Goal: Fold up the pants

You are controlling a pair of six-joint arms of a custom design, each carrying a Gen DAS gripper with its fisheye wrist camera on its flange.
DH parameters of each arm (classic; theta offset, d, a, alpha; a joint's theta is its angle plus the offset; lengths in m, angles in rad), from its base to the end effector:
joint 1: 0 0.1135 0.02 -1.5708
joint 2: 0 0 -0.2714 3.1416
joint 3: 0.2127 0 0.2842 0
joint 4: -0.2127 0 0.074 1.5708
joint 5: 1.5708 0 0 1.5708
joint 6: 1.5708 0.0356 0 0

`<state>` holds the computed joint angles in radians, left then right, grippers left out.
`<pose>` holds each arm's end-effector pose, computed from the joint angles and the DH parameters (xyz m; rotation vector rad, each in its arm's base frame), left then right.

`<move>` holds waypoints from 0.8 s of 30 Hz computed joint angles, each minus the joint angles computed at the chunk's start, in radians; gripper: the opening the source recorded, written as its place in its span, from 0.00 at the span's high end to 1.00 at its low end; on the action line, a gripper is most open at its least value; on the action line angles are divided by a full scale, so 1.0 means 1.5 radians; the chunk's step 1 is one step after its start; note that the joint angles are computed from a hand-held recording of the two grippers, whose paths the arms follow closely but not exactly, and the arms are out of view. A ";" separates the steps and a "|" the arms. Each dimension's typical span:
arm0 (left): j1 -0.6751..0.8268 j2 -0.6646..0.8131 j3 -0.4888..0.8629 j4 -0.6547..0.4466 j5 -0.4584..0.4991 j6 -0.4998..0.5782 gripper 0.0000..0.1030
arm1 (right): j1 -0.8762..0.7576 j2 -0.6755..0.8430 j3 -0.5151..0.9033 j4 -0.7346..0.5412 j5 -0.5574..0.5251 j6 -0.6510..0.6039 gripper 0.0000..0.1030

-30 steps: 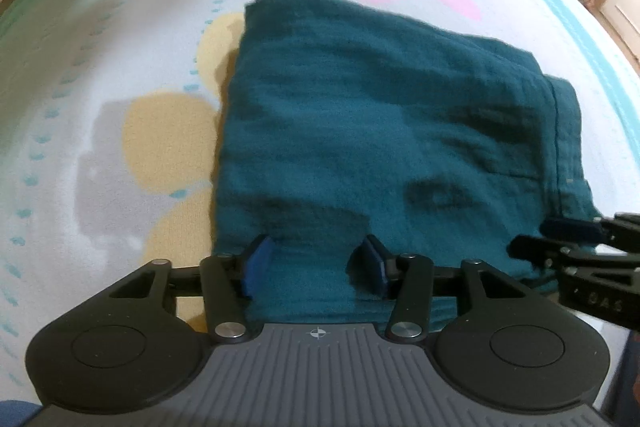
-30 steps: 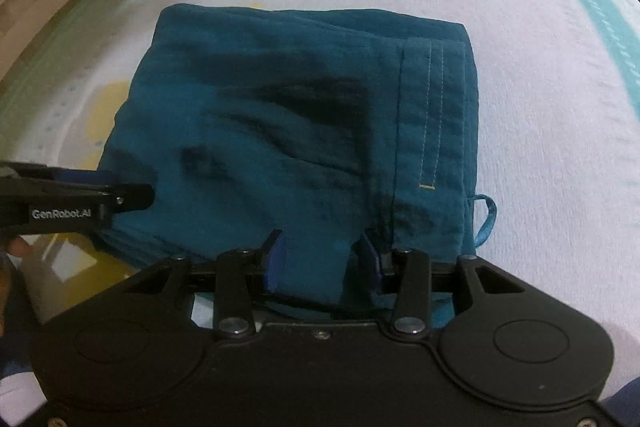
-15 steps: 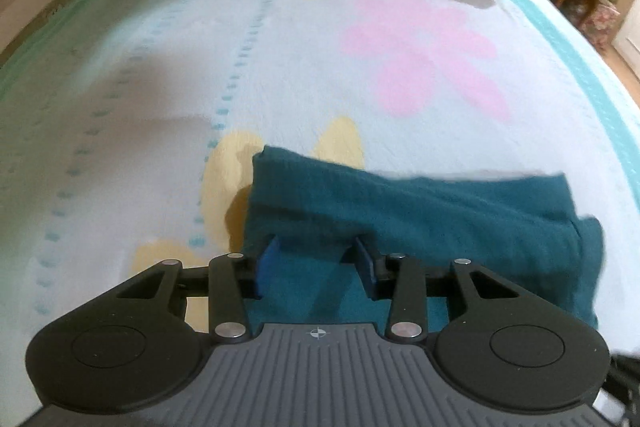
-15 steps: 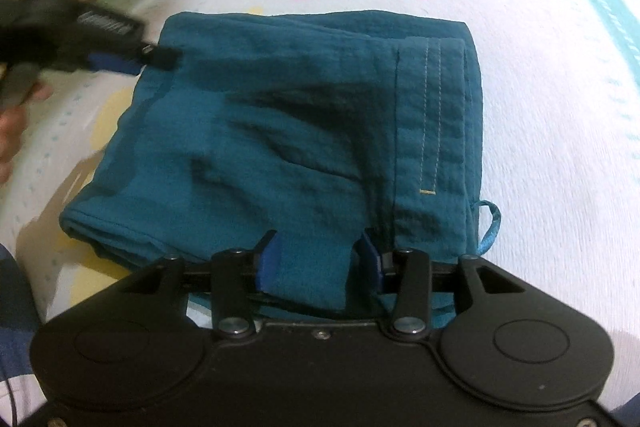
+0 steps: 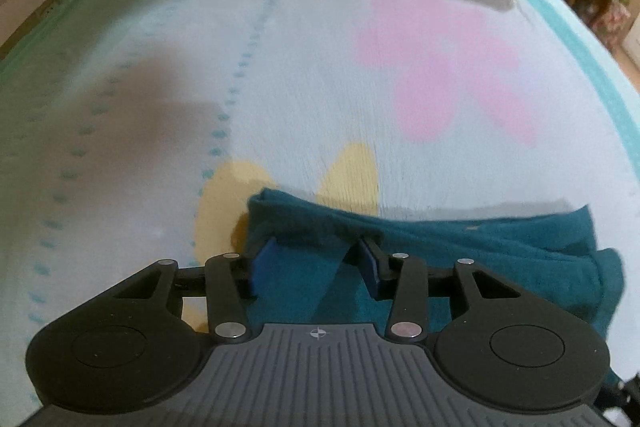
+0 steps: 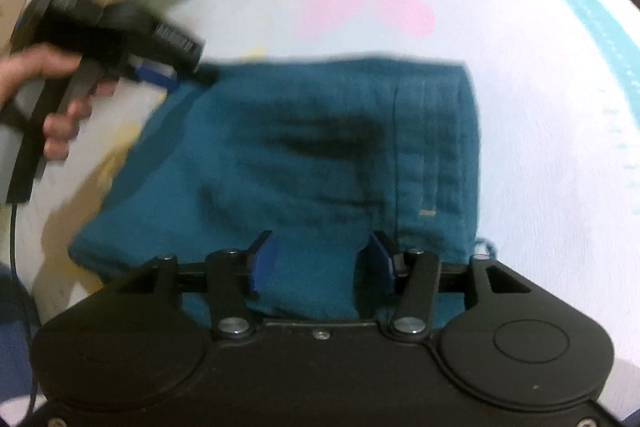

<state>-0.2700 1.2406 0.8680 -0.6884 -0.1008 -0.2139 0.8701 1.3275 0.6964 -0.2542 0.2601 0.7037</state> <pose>0.2573 -0.0675 0.2295 0.0391 2.6229 -0.0353 0.1894 0.2104 0.1775 -0.0897 2.4534 0.3933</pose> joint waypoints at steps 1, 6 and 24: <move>0.005 -0.018 -0.004 -0.004 0.006 0.002 0.59 | -0.002 -0.012 -0.012 0.013 0.008 0.008 0.41; 0.038 -0.117 -0.048 -0.040 0.038 0.028 0.59 | -0.045 -0.029 -0.043 0.030 0.027 0.067 0.40; 0.165 -0.297 -0.197 -0.136 0.188 0.094 0.55 | -0.127 -0.026 -0.075 0.028 -0.041 0.142 0.28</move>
<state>-0.0227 0.7954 0.5730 -0.8922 0.1816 -0.0730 0.6796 1.2886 0.5842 -0.2128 0.1980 0.9166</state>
